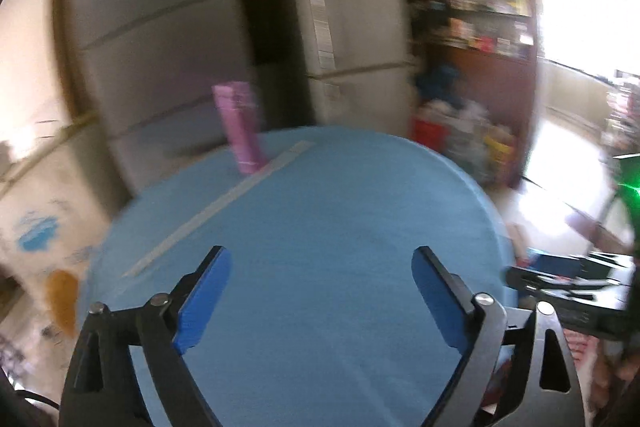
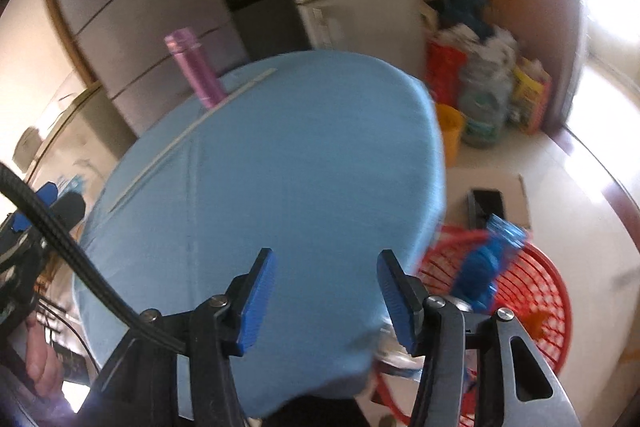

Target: Collect trash

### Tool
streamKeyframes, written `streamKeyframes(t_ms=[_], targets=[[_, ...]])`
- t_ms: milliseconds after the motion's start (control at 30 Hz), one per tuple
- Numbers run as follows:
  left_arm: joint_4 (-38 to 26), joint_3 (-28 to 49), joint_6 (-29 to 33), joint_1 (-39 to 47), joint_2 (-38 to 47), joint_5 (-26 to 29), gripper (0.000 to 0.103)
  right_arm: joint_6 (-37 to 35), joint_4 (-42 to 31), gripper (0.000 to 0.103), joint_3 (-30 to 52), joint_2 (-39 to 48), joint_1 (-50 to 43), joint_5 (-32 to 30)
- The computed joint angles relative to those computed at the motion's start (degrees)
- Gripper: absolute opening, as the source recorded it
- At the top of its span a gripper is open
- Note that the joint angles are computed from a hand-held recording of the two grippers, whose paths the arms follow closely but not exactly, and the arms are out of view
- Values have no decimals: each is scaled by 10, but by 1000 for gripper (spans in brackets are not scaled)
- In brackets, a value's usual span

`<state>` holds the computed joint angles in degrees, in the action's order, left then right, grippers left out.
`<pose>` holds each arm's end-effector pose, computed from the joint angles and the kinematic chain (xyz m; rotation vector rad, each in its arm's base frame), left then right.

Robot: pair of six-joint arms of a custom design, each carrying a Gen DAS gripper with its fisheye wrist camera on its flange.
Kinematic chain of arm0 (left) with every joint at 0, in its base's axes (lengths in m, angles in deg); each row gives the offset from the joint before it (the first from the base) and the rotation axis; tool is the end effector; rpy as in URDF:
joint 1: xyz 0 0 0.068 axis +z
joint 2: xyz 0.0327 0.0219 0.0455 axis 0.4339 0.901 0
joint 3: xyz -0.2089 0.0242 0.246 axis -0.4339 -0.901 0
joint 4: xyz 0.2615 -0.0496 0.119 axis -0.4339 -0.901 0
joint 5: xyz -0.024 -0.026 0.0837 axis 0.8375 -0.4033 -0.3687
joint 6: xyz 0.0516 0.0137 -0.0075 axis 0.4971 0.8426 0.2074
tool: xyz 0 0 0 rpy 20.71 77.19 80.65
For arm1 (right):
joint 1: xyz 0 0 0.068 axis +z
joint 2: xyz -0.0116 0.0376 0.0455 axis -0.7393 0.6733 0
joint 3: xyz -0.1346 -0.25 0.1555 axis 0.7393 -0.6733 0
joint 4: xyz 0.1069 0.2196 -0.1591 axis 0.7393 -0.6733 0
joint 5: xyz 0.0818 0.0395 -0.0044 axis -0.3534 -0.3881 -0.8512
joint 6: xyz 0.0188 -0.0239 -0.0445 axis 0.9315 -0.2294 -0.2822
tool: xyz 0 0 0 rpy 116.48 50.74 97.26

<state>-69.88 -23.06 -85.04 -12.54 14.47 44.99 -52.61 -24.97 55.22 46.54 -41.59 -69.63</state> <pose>0.2052 -0.1377 0.2735 0.1871 2.1276 0.1173 0.2696 0.0363 0.2177 0.0058 2.4202 0.3931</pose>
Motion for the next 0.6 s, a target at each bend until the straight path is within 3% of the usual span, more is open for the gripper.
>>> streamKeyframes(t_ms=[100,300,600], targets=[[-12,-12,3,30,-22,-24,93,9,14,57,15,8,60,25],[-70,-24,-13,124,-64,16,93,26,29,58,55,35,163,66],[-96,-60,-16,230,-107,73,93,45,47,59,87,72,270,123]])
